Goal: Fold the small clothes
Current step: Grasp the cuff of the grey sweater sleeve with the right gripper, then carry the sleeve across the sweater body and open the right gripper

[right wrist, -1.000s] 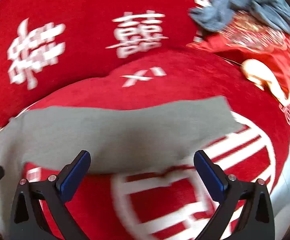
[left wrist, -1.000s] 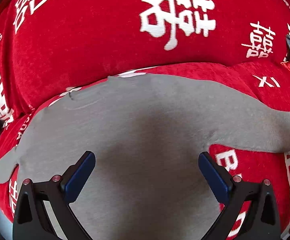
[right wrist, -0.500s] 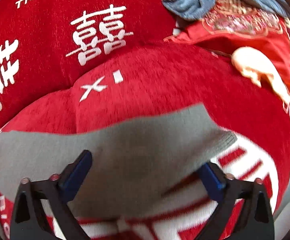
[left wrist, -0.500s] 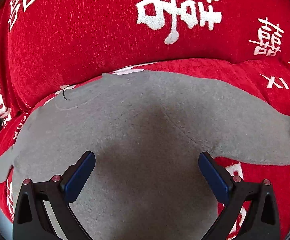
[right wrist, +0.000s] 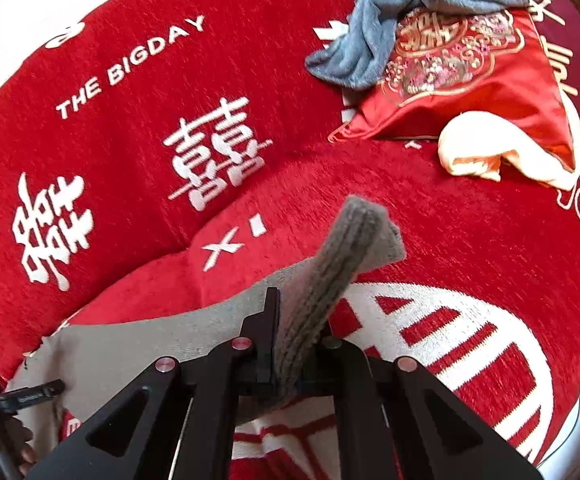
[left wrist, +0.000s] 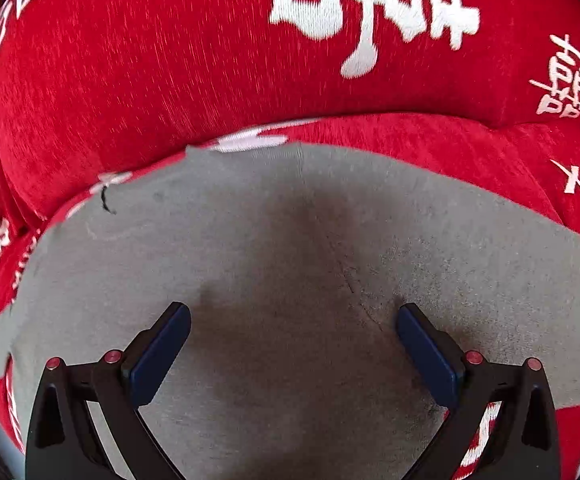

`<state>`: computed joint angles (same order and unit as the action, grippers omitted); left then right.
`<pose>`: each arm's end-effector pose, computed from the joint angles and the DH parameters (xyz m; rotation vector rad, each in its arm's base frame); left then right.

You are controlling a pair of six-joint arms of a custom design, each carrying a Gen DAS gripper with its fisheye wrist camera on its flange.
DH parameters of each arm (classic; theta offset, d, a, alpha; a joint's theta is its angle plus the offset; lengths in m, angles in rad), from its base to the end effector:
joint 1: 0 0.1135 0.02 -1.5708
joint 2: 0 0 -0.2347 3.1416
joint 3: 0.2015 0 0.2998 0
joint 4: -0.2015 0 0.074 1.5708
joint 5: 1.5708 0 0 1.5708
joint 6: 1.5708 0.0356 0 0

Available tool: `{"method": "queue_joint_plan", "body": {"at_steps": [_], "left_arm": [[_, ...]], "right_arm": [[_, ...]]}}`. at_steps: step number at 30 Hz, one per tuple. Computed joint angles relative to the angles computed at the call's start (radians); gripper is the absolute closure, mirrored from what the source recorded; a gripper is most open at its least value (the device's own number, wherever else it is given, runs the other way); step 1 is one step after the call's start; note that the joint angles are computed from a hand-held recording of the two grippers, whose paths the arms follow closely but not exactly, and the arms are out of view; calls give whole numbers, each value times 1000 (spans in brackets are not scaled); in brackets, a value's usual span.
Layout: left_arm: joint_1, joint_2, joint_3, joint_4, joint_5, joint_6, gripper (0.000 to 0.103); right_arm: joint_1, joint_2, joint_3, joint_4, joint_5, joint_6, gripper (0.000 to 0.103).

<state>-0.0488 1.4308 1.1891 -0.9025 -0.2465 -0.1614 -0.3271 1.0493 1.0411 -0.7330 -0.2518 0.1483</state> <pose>0.3317 -0.0075 0.2351 -0.2226 2.6721 0.2693 0.2655 -0.0807 0.3014 0.4148 2.2536 0.1985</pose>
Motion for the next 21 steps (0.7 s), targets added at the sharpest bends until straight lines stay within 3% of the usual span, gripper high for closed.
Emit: {"method": "queue_joint_plan", "body": {"at_steps": [4,8,21], "left_arm": [[75,-108,-52,-10,65,41,0],[191,-234,-130,-36,133,98,0],[597,-492,-284,-130,343,384,0]], "right_arm": [[36,-36,49,-48,-39,22,97],[152,-46,122,-70,2,66,97],[726,120,363,-145,329,282,97]]}}
